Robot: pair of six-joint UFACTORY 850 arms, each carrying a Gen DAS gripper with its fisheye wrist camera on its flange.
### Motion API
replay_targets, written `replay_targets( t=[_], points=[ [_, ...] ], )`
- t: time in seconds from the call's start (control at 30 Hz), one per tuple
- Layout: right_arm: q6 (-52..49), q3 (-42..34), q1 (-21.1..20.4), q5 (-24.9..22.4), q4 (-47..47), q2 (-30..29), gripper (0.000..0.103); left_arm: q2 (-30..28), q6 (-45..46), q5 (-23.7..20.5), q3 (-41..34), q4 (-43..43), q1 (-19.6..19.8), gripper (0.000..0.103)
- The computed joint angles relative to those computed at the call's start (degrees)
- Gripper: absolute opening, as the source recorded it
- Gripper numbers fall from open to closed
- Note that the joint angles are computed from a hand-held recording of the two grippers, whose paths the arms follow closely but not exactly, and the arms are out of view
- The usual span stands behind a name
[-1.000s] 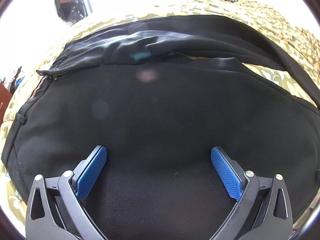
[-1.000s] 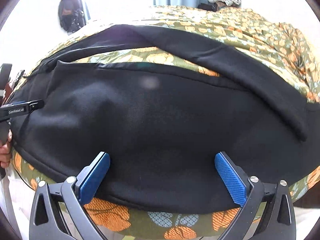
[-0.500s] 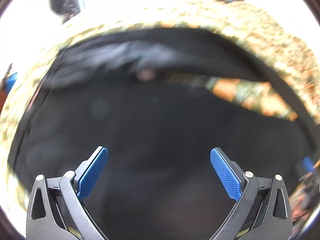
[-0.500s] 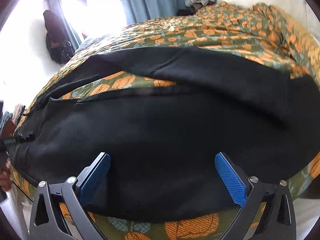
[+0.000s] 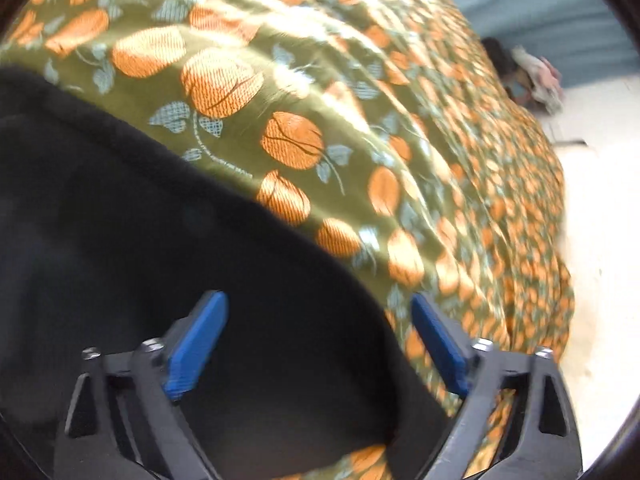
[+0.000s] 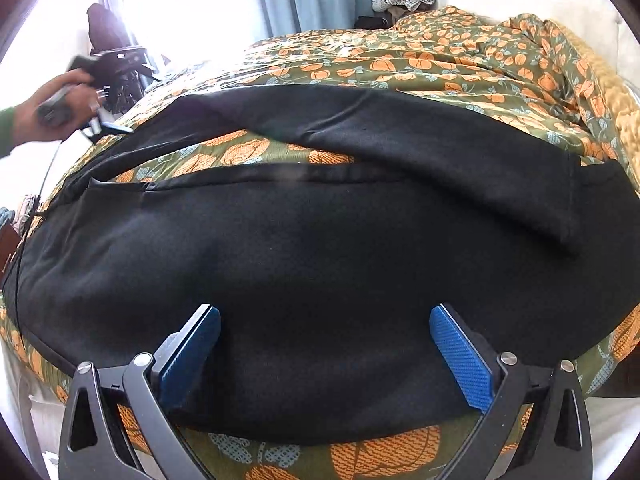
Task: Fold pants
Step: 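Close the left gripper on the edge of the black pants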
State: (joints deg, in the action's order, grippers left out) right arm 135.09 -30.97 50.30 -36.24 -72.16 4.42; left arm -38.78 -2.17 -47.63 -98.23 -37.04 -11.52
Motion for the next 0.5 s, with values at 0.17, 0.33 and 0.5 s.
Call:
replay_targets(
  t=[0.17,0.33,0.5],
  points=[
    [-1.11,-0.43,0.15,-0.6,0.85,-0.6,0.103,-5.16,-6.28,-2.08,-6.91,7.26,-1.37,0.08],
    [-1.63,-0.44,0.3,-0.75,1.17,-0.58,0.103,-8.57,-11.24,-4.43,-12.13,11.11,-1.43,0.071],
    [-2.7,-0.45,0.06,-0.27,2.09,-0.17,0.103,-5.21,-6.18,-5.59,-7.28,5.92,1.19,0.024]
  ],
)
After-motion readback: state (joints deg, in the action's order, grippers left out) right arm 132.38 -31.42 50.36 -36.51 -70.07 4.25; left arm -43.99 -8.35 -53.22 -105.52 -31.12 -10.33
